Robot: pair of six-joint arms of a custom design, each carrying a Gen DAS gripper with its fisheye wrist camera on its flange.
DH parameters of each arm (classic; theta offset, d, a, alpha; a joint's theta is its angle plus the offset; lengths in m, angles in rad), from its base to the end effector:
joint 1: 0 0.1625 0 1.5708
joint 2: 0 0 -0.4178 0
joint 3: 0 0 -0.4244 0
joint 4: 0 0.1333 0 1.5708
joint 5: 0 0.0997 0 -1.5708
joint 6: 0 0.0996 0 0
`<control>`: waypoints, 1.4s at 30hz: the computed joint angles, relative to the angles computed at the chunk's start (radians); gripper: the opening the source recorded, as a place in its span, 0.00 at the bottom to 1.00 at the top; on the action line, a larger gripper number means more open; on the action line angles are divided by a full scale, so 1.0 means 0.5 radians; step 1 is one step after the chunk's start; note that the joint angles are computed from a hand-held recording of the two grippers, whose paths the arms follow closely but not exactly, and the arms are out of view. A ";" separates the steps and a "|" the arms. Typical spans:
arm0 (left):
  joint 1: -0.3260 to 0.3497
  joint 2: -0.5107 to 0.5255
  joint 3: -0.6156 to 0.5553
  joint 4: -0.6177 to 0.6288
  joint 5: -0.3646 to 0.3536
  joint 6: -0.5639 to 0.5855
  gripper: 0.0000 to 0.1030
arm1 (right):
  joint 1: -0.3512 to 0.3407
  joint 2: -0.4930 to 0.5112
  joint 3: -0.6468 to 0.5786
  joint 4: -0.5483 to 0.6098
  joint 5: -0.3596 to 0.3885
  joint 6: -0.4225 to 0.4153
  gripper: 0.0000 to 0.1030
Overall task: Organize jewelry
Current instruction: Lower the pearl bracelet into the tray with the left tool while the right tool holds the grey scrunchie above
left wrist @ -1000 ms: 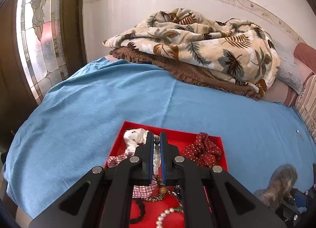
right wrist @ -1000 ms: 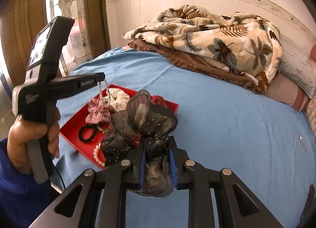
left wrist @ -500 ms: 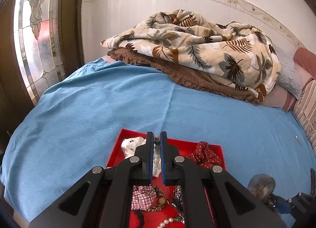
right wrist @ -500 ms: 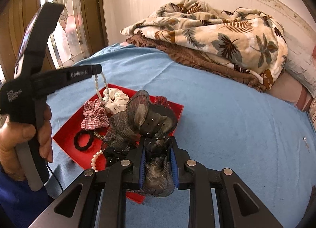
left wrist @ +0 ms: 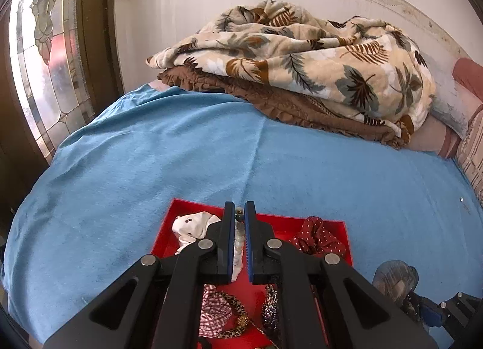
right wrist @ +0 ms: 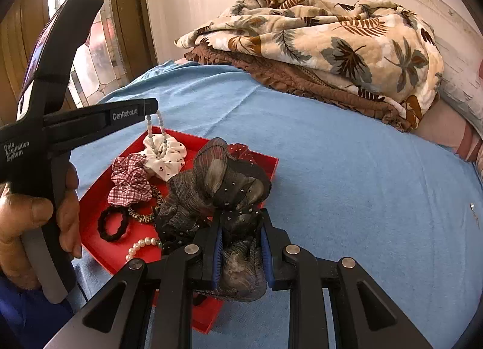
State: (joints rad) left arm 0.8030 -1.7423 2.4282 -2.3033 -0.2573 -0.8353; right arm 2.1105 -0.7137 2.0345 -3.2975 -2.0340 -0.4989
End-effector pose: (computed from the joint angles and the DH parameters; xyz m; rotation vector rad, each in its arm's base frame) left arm -0.0834 -0.4170 0.2847 -0.1030 1.9902 -1.1358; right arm 0.3576 -0.4241 -0.0177 1.1969 -2.3516 0.5549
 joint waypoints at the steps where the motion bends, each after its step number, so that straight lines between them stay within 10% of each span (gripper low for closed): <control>1: 0.004 0.012 -0.004 -0.008 -0.005 0.011 0.06 | -0.001 0.003 -0.004 -0.002 -0.002 -0.003 0.24; 28: 0.078 0.046 0.043 -0.771 -0.472 0.583 0.05 | -0.021 -0.008 0.004 -0.036 -0.030 0.039 0.24; 42: 0.266 0.087 -0.035 -0.583 -0.651 0.460 0.05 | -0.026 0.102 -0.084 0.044 -0.046 0.004 0.24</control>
